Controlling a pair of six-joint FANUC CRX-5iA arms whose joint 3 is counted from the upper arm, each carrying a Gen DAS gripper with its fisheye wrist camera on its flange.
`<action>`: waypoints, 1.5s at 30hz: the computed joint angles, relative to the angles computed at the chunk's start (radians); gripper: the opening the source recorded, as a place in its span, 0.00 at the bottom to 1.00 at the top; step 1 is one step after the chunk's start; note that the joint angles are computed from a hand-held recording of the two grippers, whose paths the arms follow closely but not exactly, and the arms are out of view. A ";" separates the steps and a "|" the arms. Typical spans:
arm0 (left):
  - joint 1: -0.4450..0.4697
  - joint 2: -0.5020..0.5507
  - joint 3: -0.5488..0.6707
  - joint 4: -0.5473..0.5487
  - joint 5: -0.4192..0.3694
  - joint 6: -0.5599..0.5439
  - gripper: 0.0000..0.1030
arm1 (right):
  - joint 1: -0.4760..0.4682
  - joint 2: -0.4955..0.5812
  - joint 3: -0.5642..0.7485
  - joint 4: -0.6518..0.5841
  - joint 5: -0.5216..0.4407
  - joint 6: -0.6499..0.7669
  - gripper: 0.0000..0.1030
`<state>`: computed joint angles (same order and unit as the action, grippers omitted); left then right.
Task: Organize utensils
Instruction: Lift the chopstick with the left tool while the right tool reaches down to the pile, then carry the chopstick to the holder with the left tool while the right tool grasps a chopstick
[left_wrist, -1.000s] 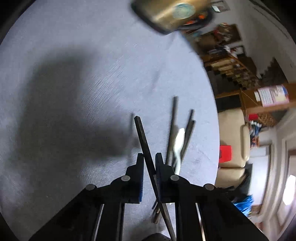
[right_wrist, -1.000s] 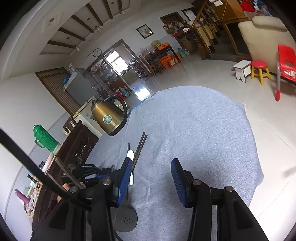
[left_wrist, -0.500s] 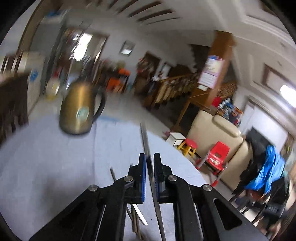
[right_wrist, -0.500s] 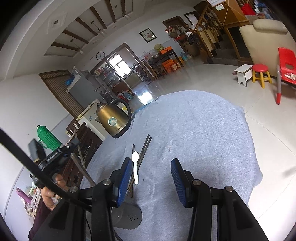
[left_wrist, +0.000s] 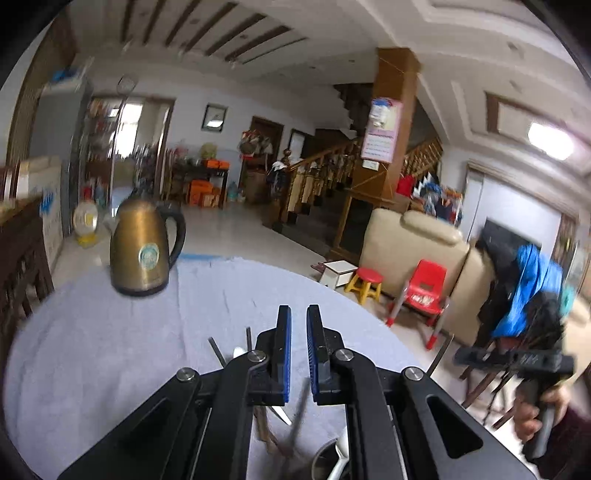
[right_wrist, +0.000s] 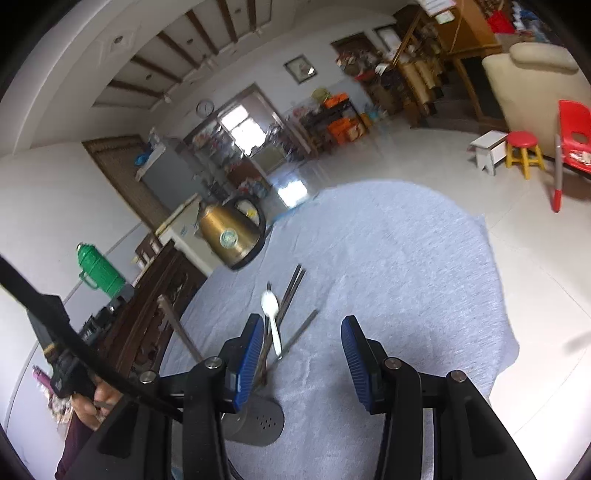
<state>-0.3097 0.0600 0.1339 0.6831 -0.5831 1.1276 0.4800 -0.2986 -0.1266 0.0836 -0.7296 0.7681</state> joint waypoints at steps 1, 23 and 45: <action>0.011 -0.007 -0.006 0.004 -0.010 0.017 0.08 | -0.025 0.025 0.042 -0.078 -0.033 0.064 0.47; 0.138 -0.154 -0.232 0.033 -0.093 0.078 0.08 | -0.135 0.844 0.933 -0.332 -0.800 0.058 0.10; 0.119 -0.199 -0.237 -0.055 -0.145 0.195 0.08 | -0.148 0.861 0.995 -0.408 -0.891 0.135 0.05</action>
<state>-0.1903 -0.1392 -0.1029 0.6285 -0.7277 1.3221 0.3318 0.5620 0.8685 -0.3249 -1.6207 0.9030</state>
